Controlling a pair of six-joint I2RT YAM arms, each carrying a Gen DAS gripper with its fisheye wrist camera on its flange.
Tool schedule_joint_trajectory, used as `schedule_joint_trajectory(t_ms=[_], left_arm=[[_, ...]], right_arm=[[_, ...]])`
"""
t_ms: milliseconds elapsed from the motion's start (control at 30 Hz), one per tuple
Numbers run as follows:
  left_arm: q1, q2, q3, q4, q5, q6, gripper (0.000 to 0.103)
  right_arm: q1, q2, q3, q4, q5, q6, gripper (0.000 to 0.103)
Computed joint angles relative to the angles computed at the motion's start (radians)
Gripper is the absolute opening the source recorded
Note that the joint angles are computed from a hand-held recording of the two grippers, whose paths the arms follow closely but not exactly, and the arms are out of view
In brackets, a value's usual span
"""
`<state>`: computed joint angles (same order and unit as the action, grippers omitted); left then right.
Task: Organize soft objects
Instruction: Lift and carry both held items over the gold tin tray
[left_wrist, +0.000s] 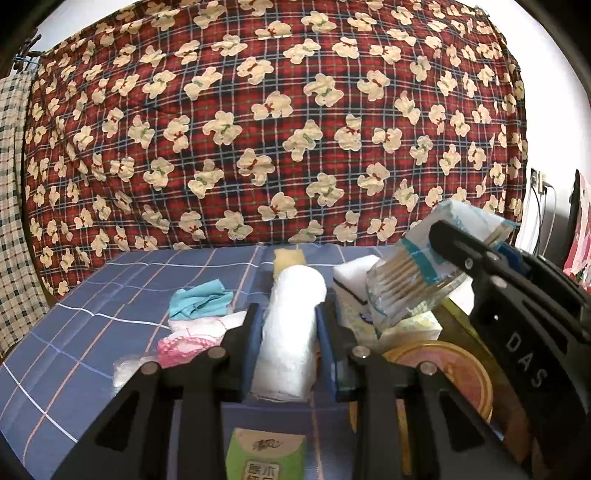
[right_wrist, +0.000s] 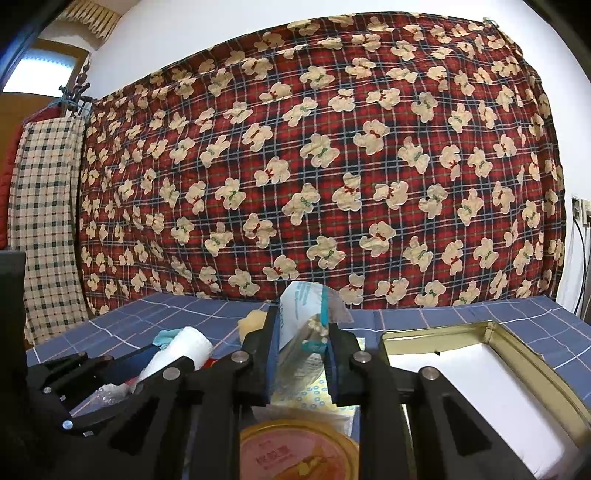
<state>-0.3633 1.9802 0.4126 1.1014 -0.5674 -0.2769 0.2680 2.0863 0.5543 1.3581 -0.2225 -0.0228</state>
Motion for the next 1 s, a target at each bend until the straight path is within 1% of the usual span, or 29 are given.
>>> schedule_joint_trajectory(t_ms=[200, 300, 433, 533, 667, 733, 833, 900, 1000], left_arm=[[-0.003, 0.002, 0.010, -0.010, 0.004, -0.003, 0.028], [-0.003, 0.004, 0.018, -0.019, 0.011, -0.008, 0.028], [-0.012, -0.004, 0.028, -0.040, 0.019, -0.011, 0.028], [-0.017, -0.031, 0.046, -0.096, 0.039, -0.019, 0.028], [-0.033, -0.063, 0.074, -0.153, 0.046, -0.011, 0.028], [-0.037, -0.077, 0.089, -0.180, 0.059, -0.012, 0.028], [-0.050, -0.088, 0.117, -0.224, 0.056, -0.009, 0.028], [-0.055, -0.096, 0.137, -0.257, 0.060, -0.010, 0.028], [-0.065, -0.107, 0.161, -0.296, 0.064, -0.010, 0.028]], right_arm=[[-0.010, 0.005, -0.006, 0.031, 0.005, 0.015, 0.023], [-0.005, 0.009, -0.019, 0.067, 0.027, 0.003, 0.023], [-0.008, 0.006, -0.024, 0.077, 0.039, 0.004, 0.023], [-0.018, -0.011, -0.009, 0.033, 0.032, 0.013, 0.023], [-0.036, -0.038, -0.011, 0.008, 0.028, 0.014, 0.023], [-0.055, -0.066, -0.003, -0.042, 0.007, 0.020, 0.023], [-0.077, -0.120, 0.017, -0.149, -0.023, 0.018, 0.023], [-0.093, -0.139, 0.030, -0.194, -0.045, 0.018, 0.023], [-0.118, -0.148, 0.044, -0.226, -0.061, 0.015, 0.023]])
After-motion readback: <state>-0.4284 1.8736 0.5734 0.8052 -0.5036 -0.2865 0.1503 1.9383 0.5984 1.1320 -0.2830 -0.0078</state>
